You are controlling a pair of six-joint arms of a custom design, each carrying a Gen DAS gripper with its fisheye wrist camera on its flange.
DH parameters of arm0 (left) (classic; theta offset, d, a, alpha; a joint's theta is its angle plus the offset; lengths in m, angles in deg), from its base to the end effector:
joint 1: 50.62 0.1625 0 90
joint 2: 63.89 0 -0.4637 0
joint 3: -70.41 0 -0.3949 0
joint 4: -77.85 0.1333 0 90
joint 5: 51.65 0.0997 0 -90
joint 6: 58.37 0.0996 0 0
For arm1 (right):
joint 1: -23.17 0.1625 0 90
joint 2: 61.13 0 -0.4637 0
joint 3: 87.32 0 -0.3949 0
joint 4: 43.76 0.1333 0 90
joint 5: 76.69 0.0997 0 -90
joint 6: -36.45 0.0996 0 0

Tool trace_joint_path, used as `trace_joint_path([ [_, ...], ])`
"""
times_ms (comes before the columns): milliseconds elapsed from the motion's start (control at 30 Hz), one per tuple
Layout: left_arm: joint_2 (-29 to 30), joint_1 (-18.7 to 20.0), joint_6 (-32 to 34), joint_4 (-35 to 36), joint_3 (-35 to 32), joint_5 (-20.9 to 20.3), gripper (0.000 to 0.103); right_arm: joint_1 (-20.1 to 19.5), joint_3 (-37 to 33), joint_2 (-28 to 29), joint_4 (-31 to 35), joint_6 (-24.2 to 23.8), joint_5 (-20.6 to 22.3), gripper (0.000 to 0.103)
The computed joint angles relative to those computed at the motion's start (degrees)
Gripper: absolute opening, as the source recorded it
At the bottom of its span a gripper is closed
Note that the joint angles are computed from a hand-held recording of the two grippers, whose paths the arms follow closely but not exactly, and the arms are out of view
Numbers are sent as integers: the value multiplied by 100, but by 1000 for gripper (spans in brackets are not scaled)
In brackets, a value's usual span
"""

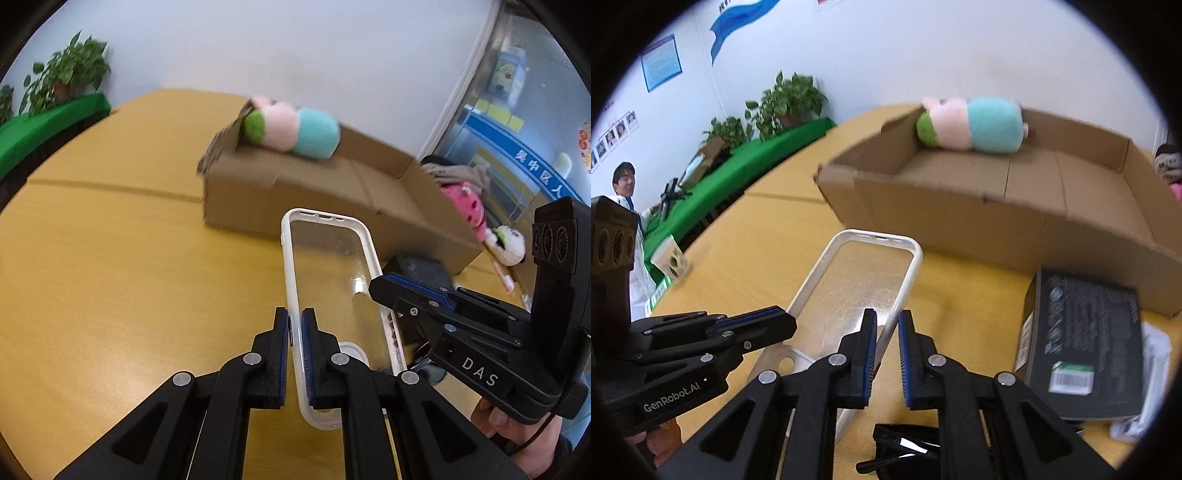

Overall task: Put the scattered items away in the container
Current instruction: 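Lift and carry the phone case with both grippers over the box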

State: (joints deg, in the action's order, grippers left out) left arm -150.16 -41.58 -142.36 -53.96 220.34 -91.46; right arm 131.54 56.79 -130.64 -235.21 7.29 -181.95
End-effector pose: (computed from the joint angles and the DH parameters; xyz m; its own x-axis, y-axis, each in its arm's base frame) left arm -0.2378 -0.2503 0.1750 -0.8926 -0.0741 -0.4448 0.2767 0.6888 -0.6701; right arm 0.2275 -0.3454 0.1754 -0.6953 -0.5796 0.4251 -0.7099 0.6462 -0.2800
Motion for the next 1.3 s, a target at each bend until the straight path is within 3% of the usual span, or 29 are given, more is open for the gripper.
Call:
trace_joint_path([
  [133,68,-47,602,-155,-382,355,7,191,-159,-476,164,-25,43,11],
  [400,901,444,2837,-1897,-1309,617,7,442,-960,-1153,813,-209,-91,10],
  [700,1578,1063,4842,-2824,-2700,708,7,660,-2454,-978,1689,-412,-205,10],
  [967,2126,1864,5595,-3023,-3845,55,8,506,-3648,-428,2298,-381,-182,9],
  [1300,2904,2789,5772,-2831,-4708,-630,7,-120,-4484,294,2743,-403,-92,9],
])
